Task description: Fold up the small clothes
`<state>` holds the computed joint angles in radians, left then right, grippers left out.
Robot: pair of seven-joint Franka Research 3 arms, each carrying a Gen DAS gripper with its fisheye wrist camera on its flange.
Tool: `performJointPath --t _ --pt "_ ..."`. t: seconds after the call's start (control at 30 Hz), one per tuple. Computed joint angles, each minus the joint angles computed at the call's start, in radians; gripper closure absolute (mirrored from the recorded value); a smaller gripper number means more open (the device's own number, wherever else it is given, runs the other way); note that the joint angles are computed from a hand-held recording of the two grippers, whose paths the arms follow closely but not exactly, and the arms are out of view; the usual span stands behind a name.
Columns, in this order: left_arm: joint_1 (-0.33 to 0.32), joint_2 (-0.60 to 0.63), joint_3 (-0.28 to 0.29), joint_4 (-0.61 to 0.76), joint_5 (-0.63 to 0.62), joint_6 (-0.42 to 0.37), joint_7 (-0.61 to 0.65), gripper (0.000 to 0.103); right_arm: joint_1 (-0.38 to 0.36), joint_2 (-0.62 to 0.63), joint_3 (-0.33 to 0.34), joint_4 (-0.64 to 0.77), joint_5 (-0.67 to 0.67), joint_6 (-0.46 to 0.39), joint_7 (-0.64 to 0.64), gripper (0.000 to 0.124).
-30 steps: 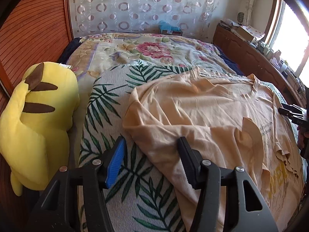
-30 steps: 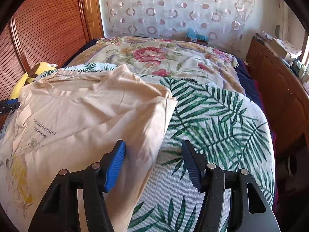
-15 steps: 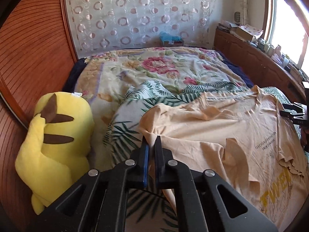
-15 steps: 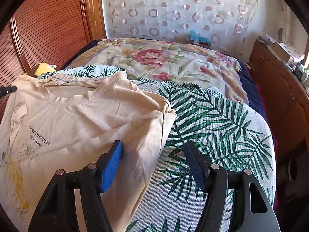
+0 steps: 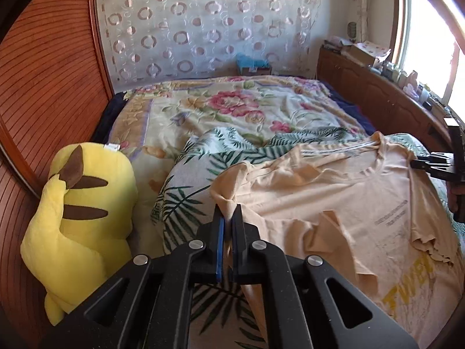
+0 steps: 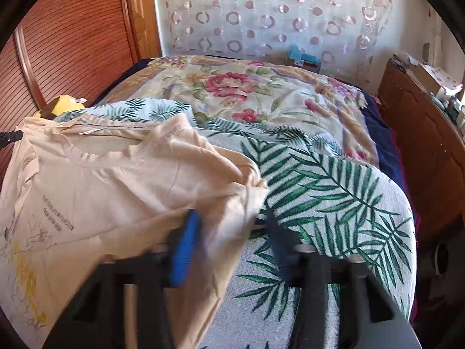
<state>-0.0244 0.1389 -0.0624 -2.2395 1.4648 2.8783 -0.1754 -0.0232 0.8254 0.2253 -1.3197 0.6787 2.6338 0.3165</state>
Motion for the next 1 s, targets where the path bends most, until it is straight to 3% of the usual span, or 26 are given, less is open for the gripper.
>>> performJointPath --t 0.03,0.07,0.17,0.3,0.4,0.5,0.73,0.9,1.0 --pt "-0.007 -0.015 -0.004 -0.005 0.019 -0.005 -0.016 0.098 0.001 -0.005 -0.003 -0.002 -0.007 -0.019 0.006 0.117" --pt "-0.013 -0.034 -0.009 -0.013 0.046 -0.008 -0.043 0.098 -0.001 -0.014 -0.004 -0.011 -0.01 -0.033 0.004 0.118" --pt "-0.025 -0.09 -0.032 -0.04 0.11 -0.028 -0.106 0.098 -0.05 -0.082 0.056 -0.123 0.075 0.034 -0.109 0.119" --pt "-0.044 -0.188 -0.075 -0.096 0.175 -0.073 -0.18 0.098 -0.158 -0.2 0.153 -0.279 0.298 0.071 -0.333 0.119" --pt "-0.061 -0.274 -0.105 -0.15 0.201 -0.098 -0.224 0.098 -0.247 -0.312 0.2 -0.403 0.485 0.041 -0.509 0.119" --pt "-0.081 -0.359 -0.135 -0.209 0.193 -0.125 -0.232 0.098 -0.315 -0.433 0.205 -0.527 0.636 -0.033 -0.65 0.119" --pt "-0.152 -0.568 -0.22 -0.378 0.094 -0.203 -0.243 0.098 -0.402 -0.679 0.098 -0.809 0.821 -0.259 -0.868 0.119" --pt "-0.212 -0.685 -0.291 -0.493 -0.039 -0.245 -0.25 0.098 -0.424 -0.808 -0.026 -0.974 0.793 -0.401 -0.929 0.119" --pt "-0.237 -0.711 -0.333 -0.542 -0.097 -0.266 -0.284 0.098 -0.422 -0.86 -0.096 -1.044 0.729 -0.441 -0.937 0.119"
